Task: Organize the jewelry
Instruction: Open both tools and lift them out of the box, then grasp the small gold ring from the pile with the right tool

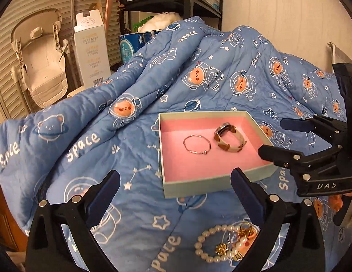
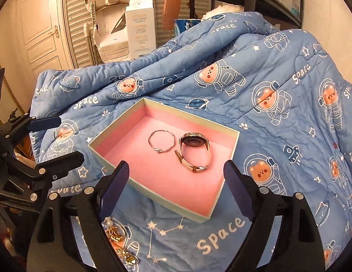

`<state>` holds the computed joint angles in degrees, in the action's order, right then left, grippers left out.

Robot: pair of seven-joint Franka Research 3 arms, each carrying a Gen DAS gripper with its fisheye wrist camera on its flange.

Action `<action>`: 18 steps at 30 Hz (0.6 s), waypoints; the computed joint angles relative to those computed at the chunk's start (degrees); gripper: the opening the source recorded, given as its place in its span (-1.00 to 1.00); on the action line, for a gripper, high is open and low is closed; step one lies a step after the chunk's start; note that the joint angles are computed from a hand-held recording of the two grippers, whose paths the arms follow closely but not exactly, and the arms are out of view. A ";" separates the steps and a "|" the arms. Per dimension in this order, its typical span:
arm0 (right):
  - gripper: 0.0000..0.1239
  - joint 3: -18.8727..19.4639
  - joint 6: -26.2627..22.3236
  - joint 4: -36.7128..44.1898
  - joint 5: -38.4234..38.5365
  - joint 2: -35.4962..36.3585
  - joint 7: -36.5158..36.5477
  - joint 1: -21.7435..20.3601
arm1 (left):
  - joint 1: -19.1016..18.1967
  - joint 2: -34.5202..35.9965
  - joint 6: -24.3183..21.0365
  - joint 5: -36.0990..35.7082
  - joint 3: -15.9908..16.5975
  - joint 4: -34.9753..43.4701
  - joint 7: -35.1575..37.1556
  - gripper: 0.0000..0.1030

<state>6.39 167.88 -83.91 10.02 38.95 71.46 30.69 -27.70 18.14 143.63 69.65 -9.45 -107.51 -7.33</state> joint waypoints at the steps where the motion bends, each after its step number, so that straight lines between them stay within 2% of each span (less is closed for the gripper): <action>1: 0.36 -0.25 1.39 -2.70 -0.01 -1.51 0.02 0.07 | -0.31 -0.67 -0.15 0.15 -0.14 -1.24 -1.09 0.87; 5: 0.36 0.72 4.61 -11.09 1.32 -5.80 -0.38 -1.19 | -0.96 -2.64 -0.76 0.88 -1.20 -5.27 -4.53 0.87; 9: 0.36 -0.75 6.48 -17.04 0.87 -8.40 0.68 -0.20 | -1.13 -3.53 -0.60 0.81 -2.31 -7.84 -7.22 0.87; 16: 0.36 5.82 7.91 -25.08 3.69 -11.77 -4.67 -4.91 | -1.89 -3.73 0.52 2.14 -3.28 -10.20 -13.64 0.87; 18: 0.36 5.99 8.25 -26.61 3.92 -12.24 -5.78 -4.68 | -2.27 -3.92 0.48 3.22 -3.43 -10.76 -15.55 0.86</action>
